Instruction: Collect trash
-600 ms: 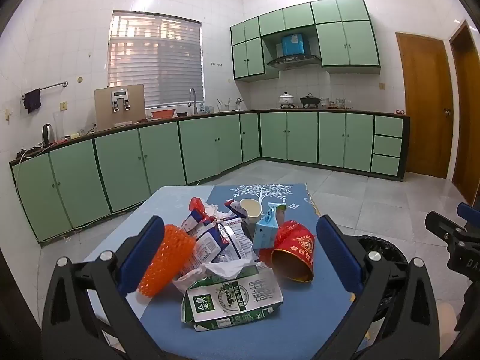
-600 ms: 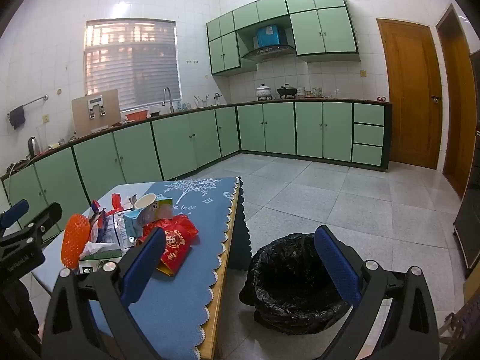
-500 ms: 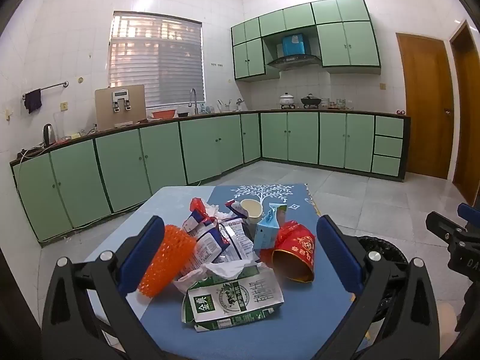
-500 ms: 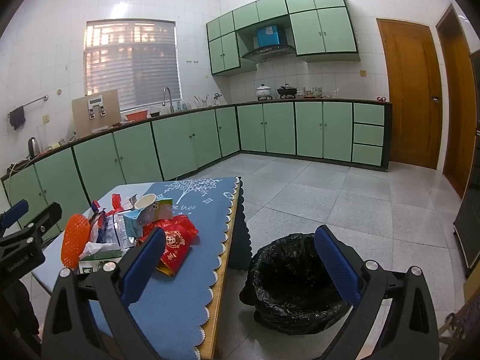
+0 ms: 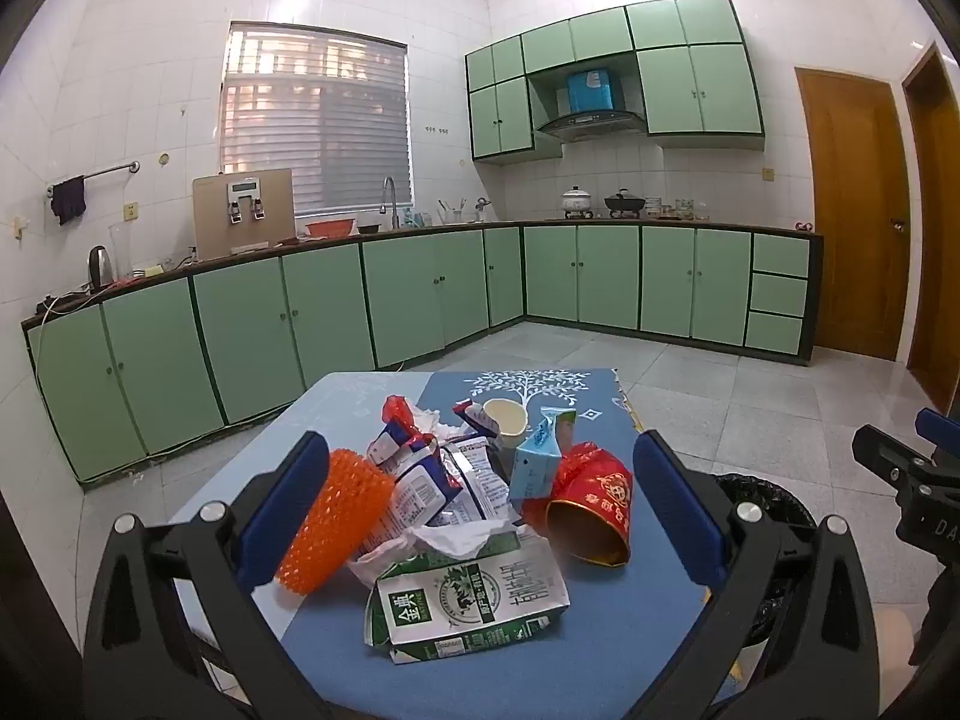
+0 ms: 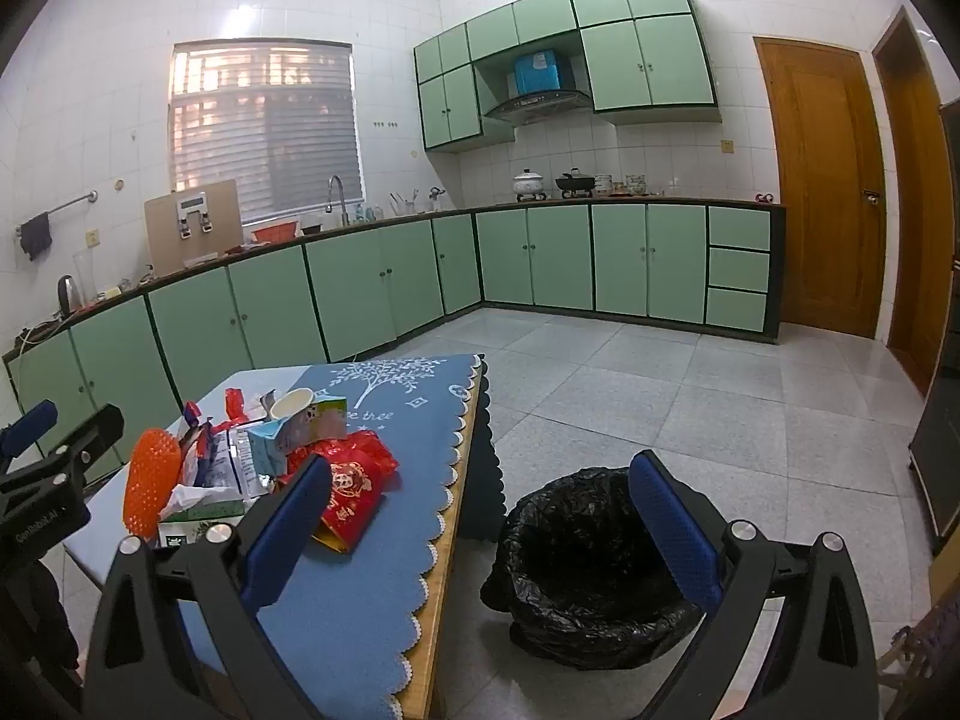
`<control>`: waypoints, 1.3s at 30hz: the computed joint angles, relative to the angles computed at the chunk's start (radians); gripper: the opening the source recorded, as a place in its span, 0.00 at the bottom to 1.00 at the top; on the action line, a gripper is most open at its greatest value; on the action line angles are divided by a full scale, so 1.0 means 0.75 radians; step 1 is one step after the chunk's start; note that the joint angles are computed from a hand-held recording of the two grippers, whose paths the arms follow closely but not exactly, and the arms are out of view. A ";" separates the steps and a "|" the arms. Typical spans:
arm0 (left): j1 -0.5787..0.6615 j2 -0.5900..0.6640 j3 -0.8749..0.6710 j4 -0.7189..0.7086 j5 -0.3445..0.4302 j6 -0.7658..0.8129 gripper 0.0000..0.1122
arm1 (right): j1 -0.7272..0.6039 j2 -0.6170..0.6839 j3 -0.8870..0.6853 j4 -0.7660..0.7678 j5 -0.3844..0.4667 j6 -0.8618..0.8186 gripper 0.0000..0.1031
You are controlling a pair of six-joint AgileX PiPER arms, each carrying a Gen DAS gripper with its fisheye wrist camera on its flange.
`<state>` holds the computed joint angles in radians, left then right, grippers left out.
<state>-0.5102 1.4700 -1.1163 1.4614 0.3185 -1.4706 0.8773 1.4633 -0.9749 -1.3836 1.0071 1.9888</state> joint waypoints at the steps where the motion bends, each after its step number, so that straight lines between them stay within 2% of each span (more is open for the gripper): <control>1: 0.001 0.000 0.001 0.003 0.000 -0.004 0.87 | 0.000 0.000 0.000 0.000 0.000 0.000 0.94; 39: 0.001 -0.009 -0.001 -0.045 -0.001 0.046 0.87 | -0.008 0.003 0.007 -0.012 -0.004 0.017 0.94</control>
